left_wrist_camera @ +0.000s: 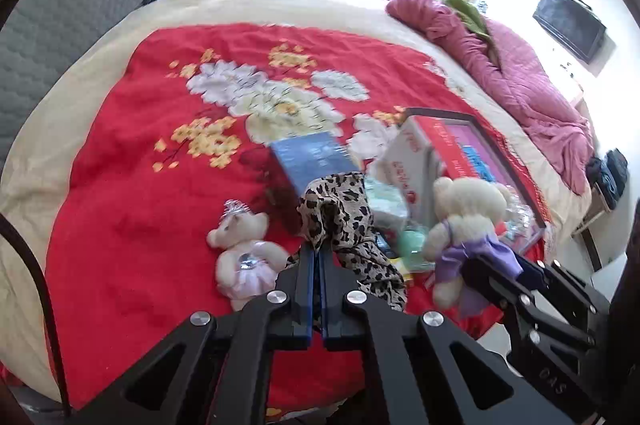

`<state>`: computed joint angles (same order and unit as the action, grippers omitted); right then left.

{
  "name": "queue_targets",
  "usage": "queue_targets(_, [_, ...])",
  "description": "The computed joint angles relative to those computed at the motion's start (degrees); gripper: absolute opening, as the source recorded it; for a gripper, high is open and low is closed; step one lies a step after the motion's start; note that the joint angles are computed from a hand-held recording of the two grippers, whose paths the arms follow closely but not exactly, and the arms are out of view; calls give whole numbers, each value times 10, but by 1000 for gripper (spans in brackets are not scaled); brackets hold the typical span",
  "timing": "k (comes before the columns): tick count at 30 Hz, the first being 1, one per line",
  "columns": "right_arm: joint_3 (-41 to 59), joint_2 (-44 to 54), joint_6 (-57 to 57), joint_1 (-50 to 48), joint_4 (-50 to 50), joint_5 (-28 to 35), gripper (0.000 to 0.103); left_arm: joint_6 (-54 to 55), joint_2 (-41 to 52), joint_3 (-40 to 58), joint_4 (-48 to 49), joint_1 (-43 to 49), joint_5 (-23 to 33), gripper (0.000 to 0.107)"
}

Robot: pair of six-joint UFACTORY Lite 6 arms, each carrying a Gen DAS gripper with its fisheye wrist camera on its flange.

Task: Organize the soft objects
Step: 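Lift the leopard scrunchie and teddy bear and carry them toward the magenta tray, then lower the leopard scrunchie with the left gripper while the right lowers the teddy bear into the tray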

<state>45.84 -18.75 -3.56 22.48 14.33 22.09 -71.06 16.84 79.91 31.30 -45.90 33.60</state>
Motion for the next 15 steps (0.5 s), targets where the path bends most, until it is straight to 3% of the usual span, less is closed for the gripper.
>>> queue_targets(9, [18, -53, -51, -67, 23, 30, 36, 28, 62, 145, -2, -46, 69, 2])
queue_targets(15, [32, -72, -135, -136, 106, 64, 36, 57, 127, 264, -14, -71, 114, 2])
